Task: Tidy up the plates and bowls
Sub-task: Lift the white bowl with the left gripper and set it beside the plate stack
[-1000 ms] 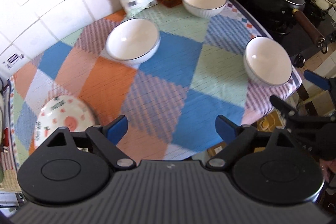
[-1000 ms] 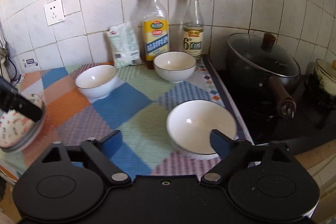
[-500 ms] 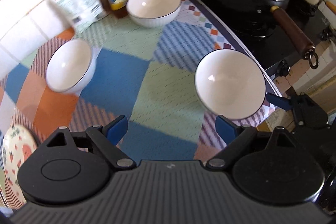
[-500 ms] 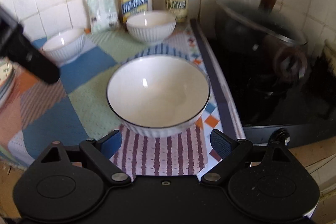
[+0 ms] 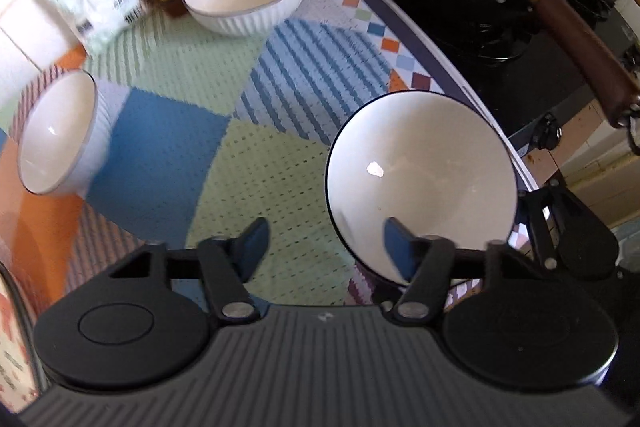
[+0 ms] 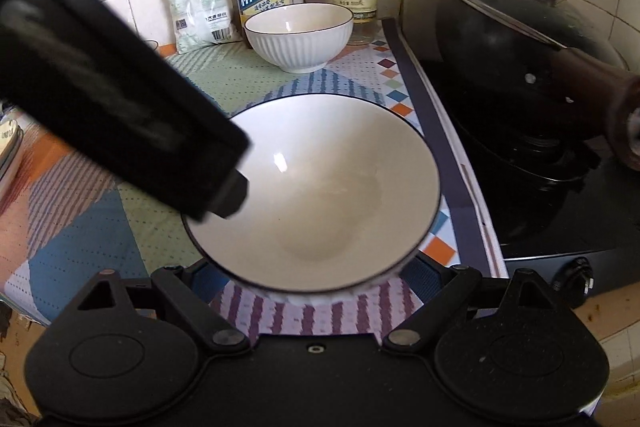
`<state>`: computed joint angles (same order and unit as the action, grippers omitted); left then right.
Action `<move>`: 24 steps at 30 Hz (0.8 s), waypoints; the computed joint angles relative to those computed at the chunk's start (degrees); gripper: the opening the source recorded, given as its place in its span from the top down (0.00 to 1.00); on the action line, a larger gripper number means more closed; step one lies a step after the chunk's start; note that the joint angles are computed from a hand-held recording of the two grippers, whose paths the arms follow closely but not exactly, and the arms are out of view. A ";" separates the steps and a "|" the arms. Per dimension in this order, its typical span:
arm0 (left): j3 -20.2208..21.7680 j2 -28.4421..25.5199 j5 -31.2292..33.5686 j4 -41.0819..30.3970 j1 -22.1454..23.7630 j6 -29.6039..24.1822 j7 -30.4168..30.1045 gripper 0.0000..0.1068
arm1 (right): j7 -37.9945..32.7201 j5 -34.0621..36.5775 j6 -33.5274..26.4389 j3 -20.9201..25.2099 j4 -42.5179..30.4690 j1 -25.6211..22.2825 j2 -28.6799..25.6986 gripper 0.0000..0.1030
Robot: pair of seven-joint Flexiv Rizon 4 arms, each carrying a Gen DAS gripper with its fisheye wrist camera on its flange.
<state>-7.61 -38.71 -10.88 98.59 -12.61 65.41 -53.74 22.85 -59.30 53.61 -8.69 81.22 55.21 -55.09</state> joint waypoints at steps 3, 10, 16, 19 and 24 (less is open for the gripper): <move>-0.50 -0.90 -0.42 -0.26 0.44 0.08 0.14 0.69 | 0.53 -0.31 0.55 -0.33 -0.49 -0.18 -0.43 0.07; -3.56 -1.01 -4.30 1.11 2.72 -0.18 3.49 0.89 | 1.81 -1.47 0.70 -1.10 -0.68 0.19 -0.74 0.06; -3.65 0.37 -5.75 2.55 3.54 -0.70 4.78 0.89 | 3.88 -2.62 1.42 -1.03 -0.28 0.50 -0.42 0.06; -3.85 1.41 -6.49 4.09 4.36 0.35 5.99 0.89 | 4.81 -3.08 1.79 -0.99 -0.48 0.78 -0.32 0.06; -3.52 3.78 -6.83 7.36 5.87 4.01 6.82 0.89 | 1.23 -1.96 1.40 -0.49 -3.98 1.07 -1.82 0.06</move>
